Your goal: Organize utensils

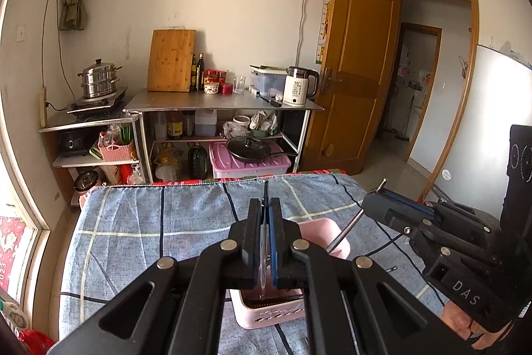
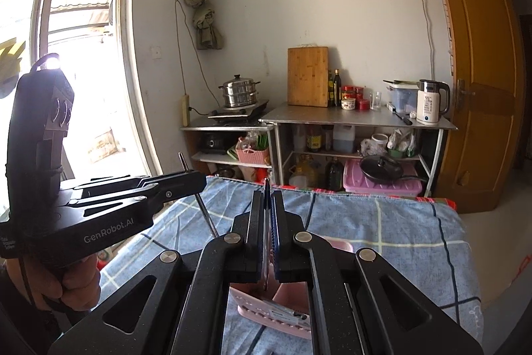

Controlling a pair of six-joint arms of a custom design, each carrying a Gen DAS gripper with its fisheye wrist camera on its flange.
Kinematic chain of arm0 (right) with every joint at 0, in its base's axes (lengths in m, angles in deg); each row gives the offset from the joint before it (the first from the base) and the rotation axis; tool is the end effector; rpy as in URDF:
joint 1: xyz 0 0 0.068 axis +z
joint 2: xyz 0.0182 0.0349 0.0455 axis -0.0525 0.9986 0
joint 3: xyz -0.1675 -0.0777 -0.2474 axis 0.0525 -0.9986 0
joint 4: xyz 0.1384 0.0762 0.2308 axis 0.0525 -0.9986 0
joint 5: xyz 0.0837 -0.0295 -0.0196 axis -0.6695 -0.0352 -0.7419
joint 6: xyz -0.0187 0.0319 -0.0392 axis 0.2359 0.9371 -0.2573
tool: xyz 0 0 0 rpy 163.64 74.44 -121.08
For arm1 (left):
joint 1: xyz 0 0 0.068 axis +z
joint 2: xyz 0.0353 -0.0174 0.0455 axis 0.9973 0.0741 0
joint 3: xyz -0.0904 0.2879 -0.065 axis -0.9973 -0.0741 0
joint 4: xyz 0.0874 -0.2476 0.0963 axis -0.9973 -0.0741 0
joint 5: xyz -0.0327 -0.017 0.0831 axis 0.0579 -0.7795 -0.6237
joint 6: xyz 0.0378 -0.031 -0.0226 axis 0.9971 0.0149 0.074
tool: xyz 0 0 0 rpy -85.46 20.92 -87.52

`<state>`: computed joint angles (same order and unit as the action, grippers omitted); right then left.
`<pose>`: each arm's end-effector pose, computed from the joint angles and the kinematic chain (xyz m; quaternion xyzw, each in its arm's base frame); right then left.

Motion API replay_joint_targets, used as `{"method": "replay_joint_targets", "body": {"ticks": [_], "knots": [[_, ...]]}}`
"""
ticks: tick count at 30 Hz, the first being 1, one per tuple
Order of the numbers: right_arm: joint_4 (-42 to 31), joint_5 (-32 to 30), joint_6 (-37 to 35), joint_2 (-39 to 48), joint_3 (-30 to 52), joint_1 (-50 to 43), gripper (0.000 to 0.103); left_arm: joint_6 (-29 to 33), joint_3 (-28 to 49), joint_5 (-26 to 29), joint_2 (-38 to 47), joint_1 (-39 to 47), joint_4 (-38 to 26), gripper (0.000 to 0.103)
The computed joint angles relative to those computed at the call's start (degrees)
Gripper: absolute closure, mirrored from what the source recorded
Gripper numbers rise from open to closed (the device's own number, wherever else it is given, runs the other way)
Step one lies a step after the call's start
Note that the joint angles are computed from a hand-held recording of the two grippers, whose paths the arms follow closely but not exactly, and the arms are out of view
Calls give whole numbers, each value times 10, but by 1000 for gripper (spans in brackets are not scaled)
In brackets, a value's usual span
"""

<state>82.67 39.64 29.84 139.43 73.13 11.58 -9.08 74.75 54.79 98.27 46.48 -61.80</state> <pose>0.3372 0.1050 0.3296 -0.2693 0.7871 0.2435 0.4986 0.2866 -0.2115 0.3423 -0.0276 0.8610 -0.0576 0.5046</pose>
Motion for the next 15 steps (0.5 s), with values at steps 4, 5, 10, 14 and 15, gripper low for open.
{"method": "replay_joint_targets", "body": {"ticks": [4,5,10,14,15], "knots": [[-5,4,-6,25,5,0,99,-10,-5,20,24,13,3,98],[-7,4,-9,29,5,0,99,-12,-7,22,28,14,3,98],[-23,18,-24,49,14,6,99,-18,-17,29,44,17,9,98],[-35,30,-32,65,20,12,99,-22,-19,29,58,19,4,98],[-39,34,-35,69,21,13,99,-24,-19,29,61,17,3,98]]}}
